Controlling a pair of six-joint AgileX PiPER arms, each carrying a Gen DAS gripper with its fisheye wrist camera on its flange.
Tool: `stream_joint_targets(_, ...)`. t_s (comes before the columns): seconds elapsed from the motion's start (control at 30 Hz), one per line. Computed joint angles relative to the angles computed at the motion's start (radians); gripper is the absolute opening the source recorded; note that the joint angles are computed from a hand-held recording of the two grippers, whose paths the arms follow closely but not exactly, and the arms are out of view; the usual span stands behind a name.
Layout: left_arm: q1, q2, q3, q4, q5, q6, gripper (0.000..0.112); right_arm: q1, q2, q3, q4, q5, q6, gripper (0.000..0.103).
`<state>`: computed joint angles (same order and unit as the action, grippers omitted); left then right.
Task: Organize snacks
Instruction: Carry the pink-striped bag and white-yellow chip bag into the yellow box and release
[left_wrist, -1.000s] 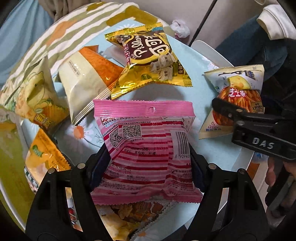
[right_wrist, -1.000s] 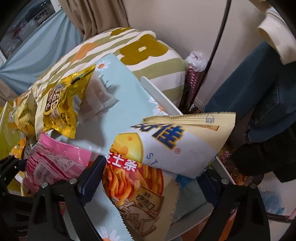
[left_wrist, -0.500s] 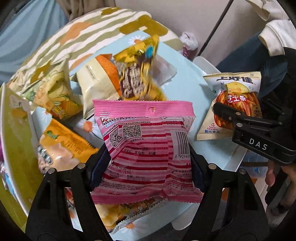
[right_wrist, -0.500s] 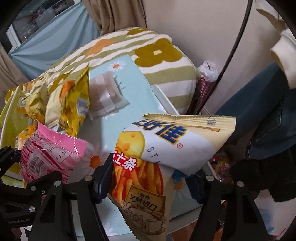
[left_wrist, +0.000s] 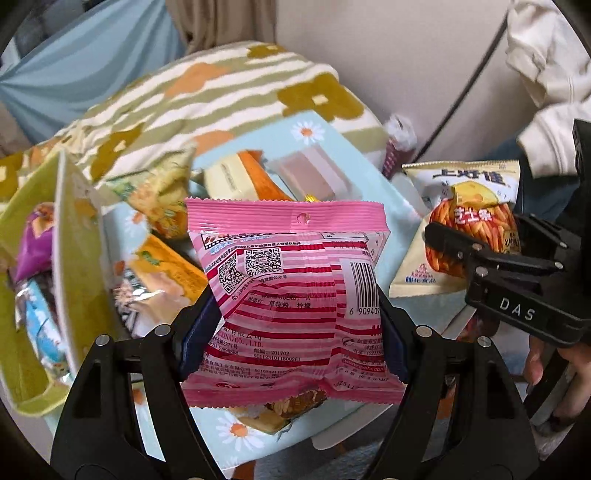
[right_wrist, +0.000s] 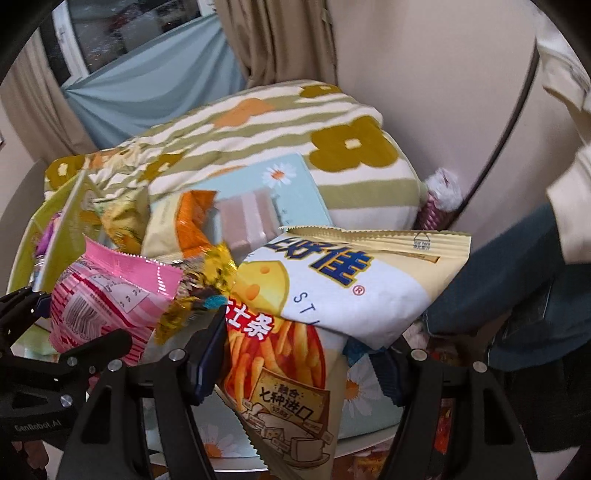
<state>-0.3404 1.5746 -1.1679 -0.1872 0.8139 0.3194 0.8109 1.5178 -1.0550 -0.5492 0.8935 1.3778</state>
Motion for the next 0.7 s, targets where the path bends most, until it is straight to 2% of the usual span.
stream_joint_targets(0.13,0.03,-0.05,-0.021,0.016,0.013,-0.036,0.076,0.004,-0.01,-0.049,-0.004,0.005,-0.071,0.065)
stream_joint_targets(0.33,0.137,-0.107,-0.061,0.012,0.029,-0.041,0.076,0.013,0.046,-0.212,0.003,0.009,-0.207,0.065)
stream_joint_targets(0.53,0.348,-0.117,-0.114,-0.071,0.06,0.076,0.076,0.057,0.188,-0.478,0.016,0.039,-0.342,0.065)
stream_joint_targets(0.7,0.543,-0.06,-0.203,-0.118,0.098,0.161,0.076,0.079,0.385,-0.806,0.091,0.067,-0.476,0.065)
